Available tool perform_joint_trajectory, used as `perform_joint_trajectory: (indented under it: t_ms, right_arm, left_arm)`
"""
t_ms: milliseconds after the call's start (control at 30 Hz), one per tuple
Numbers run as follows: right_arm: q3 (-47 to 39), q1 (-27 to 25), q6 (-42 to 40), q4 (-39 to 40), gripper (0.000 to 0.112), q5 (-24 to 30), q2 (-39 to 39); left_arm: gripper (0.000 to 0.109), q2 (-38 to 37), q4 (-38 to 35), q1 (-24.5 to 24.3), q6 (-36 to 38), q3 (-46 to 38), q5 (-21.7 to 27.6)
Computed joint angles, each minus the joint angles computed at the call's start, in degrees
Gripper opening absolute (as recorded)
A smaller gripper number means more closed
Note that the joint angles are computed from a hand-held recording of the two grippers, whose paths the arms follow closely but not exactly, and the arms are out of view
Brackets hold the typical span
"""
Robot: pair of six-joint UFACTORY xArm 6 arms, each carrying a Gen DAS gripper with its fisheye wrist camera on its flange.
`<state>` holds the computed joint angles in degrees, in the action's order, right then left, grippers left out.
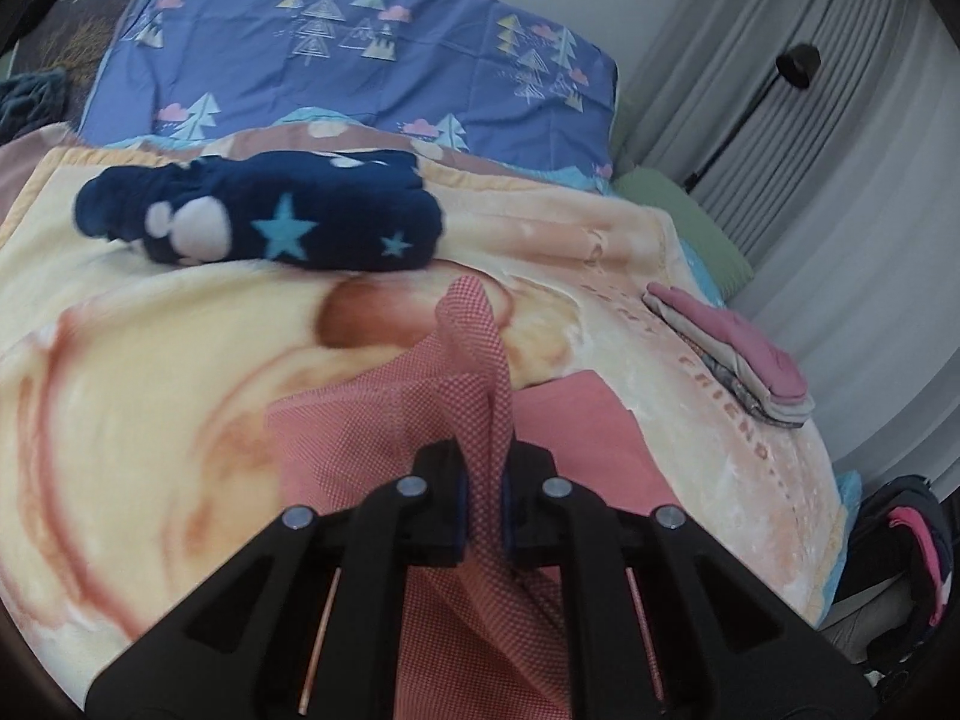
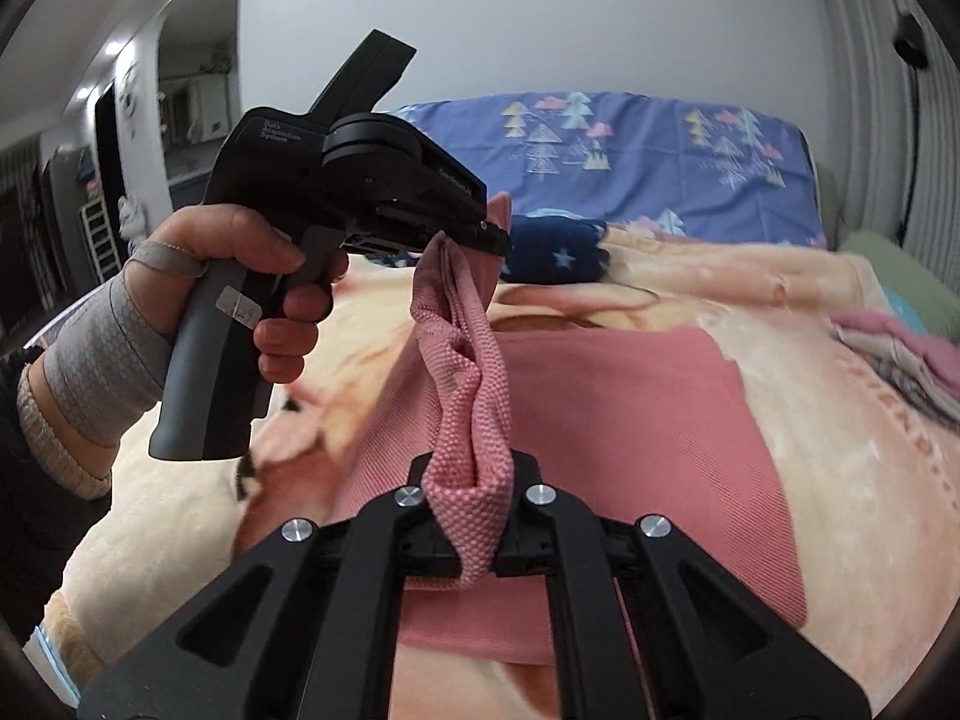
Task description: Fold small clothes
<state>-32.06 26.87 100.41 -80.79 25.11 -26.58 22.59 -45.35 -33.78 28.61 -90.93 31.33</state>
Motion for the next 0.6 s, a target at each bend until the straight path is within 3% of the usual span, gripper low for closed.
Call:
perform_joint_trajectory:
  t_ms: [100, 333, 600]
  right_arm:
    - [4.62, -3.24, -0.11, 1.48, 0.004, -0.70, -5.08]
    - [13.50, -15.26, -3.02, 8.02, 0.004, -11.26, -11.49]
    - [19.22, -24.40, -6.71, 14.33, 0.004, -21.62, -13.62]
  left_arm:
    - [0.008, 3.44, 7.39, -3.16, -6.36, -4.23, -0.19]
    - [0.008, 12.15, 25.67, -8.86, -19.63, -14.74, 2.96]
    - [0.008, 18.93, 36.33, -12.12, -25.55, -24.07, 7.81]
